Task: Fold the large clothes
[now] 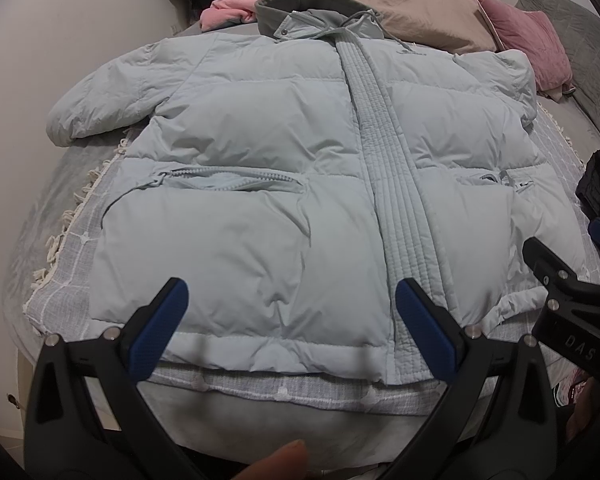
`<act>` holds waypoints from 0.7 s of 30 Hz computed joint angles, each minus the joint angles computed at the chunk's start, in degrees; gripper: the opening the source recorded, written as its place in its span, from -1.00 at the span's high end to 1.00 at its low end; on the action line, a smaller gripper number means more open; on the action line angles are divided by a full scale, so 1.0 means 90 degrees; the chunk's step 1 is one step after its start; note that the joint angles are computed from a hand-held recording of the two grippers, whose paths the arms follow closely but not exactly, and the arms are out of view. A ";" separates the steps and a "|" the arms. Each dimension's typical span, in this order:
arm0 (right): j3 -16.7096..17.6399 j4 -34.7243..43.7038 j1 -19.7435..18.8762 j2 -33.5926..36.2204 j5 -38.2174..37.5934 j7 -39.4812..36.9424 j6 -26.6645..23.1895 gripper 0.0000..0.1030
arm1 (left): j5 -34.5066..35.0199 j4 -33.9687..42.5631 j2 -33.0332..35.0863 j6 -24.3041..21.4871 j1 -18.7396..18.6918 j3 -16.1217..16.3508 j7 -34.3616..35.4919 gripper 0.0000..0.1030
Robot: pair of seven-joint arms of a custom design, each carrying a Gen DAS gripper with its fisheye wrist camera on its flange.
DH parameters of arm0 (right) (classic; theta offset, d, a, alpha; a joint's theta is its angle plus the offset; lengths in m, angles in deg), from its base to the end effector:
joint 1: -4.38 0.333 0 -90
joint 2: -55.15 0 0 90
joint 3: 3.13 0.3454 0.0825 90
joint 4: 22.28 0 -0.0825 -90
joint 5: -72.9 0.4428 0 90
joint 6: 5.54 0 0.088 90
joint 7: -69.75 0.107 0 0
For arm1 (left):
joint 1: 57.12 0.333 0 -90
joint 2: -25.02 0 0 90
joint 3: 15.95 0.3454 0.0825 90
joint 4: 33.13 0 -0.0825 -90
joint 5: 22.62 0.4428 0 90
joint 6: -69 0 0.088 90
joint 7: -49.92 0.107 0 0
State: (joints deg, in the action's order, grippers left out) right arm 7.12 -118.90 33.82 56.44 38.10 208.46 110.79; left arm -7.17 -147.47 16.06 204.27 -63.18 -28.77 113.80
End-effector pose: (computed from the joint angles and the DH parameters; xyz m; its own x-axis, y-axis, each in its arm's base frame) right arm 0.5285 0.3948 0.6337 -0.0345 -0.9809 0.1915 -0.8103 -0.0847 -0.5798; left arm 0.5733 -0.2005 0.5983 -0.0057 -0.9984 -0.0561 -0.8385 0.0354 -0.5437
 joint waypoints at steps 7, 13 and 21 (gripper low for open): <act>-0.0003 -0.0019 -0.0002 -0.0019 -0.0002 -0.0042 0.0013 -1.00 | 0.0048 -0.0045 -0.0030 0.0030 0.0036 0.0011 -0.0029 -1.00; -0.0019 -0.0029 -0.0033 -0.0012 0.0175 -0.0158 0.0097 -1.00 | -0.0406 -0.0129 -0.0031 0.0439 0.0008 0.0150 0.0436 -1.00; -0.0207 -0.0213 -0.0394 -0.0282 0.1717 -0.1130 0.1053 -1.00 | -0.1799 0.0133 0.0027 0.0271 -0.0003 0.0439 0.2644 -1.00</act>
